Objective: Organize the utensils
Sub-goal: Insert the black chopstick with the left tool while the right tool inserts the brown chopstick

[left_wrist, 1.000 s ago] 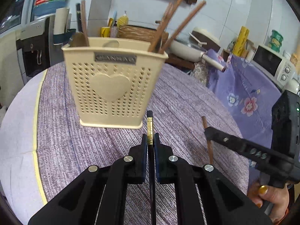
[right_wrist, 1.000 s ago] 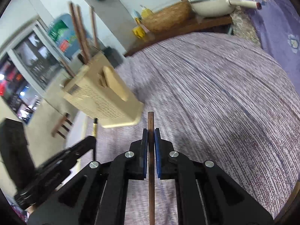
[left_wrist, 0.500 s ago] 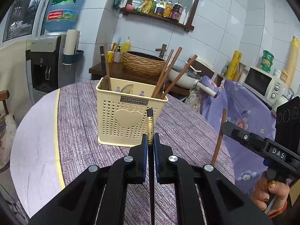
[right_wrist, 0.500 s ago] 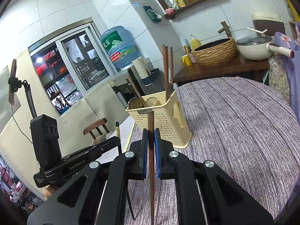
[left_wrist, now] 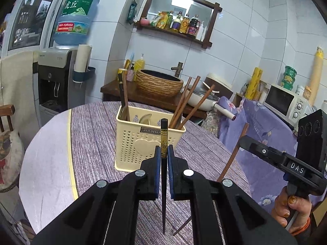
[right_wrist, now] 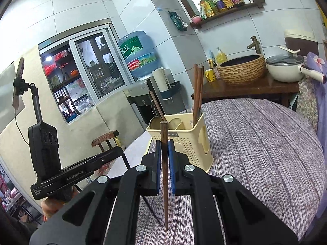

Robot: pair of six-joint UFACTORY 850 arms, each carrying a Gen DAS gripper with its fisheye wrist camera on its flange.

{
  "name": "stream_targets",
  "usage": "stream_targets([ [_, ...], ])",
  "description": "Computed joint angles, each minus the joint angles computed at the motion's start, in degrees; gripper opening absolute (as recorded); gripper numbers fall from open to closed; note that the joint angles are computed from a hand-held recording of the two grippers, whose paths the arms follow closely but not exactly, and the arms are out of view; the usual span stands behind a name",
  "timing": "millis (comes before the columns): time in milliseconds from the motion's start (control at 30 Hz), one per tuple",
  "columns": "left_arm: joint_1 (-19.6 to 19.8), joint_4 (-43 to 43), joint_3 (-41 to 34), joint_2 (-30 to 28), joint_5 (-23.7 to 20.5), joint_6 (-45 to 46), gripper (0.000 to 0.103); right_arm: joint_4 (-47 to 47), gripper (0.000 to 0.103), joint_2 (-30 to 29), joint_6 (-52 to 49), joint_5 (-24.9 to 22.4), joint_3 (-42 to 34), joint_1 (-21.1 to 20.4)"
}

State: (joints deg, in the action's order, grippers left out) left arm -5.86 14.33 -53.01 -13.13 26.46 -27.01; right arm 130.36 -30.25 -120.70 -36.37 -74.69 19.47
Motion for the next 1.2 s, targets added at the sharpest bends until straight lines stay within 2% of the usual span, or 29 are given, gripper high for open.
stream_targets([
  [333, 1.02, -0.13, -2.89, -0.15, -0.79, 1.04, 0.007, -0.82, 0.008, -0.97, -1.11, 2.87, -4.79, 0.69],
  [633, 2.98, 8.08, -7.62, 0.86, -3.87, -5.08, 0.007, -5.77, 0.008, -1.81, 3.93, 5.48, -12.27, 0.67],
  [833, 2.96, -1.78, -13.51, 1.48, -6.49, 5.54, 0.007, -5.34, 0.008, -3.31, 5.01, 8.09, -20.44, 1.02],
  [1100, 2.49, -20.49, -20.99, -3.32, -7.27, 23.02, 0.007, 12.06, 0.008, -7.37, -12.76, 14.16, -28.76, 2.58],
  [1200, 2.45, -20.5, -21.68, -5.39, -7.94, 22.47, 0.007, 16.25, 0.008, -10.08, -16.81, 15.43, -30.23, 3.05],
])
